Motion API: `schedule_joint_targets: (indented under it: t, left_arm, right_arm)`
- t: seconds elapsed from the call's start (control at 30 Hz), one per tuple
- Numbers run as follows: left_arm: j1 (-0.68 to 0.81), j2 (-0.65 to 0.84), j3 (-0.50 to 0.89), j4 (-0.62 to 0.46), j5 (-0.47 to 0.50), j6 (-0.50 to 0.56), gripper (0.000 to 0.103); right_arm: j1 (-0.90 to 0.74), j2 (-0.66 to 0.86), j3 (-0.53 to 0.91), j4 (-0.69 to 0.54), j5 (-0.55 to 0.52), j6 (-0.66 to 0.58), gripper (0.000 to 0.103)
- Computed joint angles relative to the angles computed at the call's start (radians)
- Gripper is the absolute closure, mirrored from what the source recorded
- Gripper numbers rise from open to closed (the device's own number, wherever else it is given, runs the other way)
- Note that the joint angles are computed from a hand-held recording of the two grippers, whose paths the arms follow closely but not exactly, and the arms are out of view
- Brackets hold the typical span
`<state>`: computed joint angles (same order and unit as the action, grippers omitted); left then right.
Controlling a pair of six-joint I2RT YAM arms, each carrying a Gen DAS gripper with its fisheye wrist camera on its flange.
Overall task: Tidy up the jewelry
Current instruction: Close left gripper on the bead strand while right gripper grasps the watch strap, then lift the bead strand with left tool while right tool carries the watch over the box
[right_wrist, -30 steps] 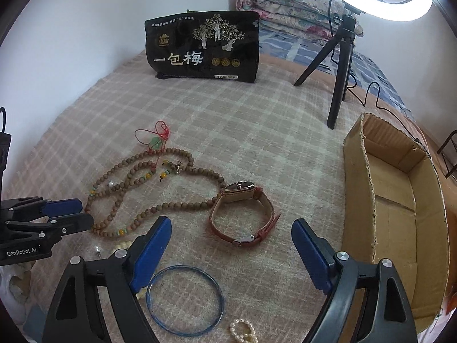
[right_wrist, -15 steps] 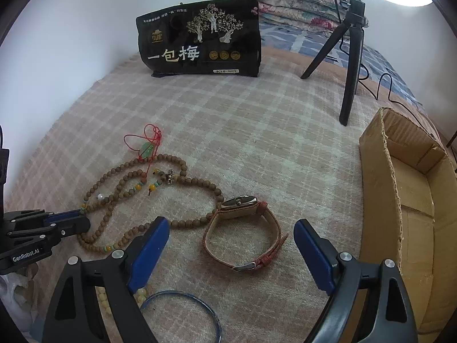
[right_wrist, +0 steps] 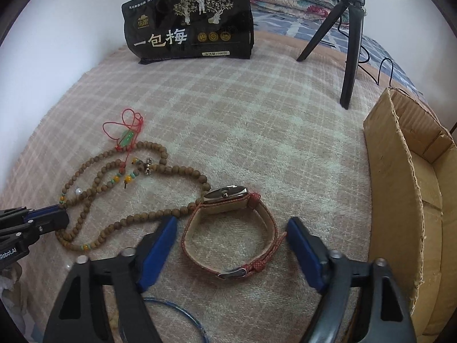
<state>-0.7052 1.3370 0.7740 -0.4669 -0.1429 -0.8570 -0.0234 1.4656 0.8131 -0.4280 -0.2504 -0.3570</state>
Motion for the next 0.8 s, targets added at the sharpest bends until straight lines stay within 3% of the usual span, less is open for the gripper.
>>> schedule_joint_targets:
  t: [0.3,0.8]
  left_arm:
    - [-0.008,-0.045,0.024,-0.036,-0.022,0.0,0.092]
    - [-0.06,-0.103,0.192,-0.146,-0.106,0.016,0.092]
  right_arm:
    - [-0.044,-0.055,-0.014,-0.041,-0.083,-0.001,0.039]
    - [-0.149,-0.273,-0.019,-0.19,-0.186,-0.074,0.04]
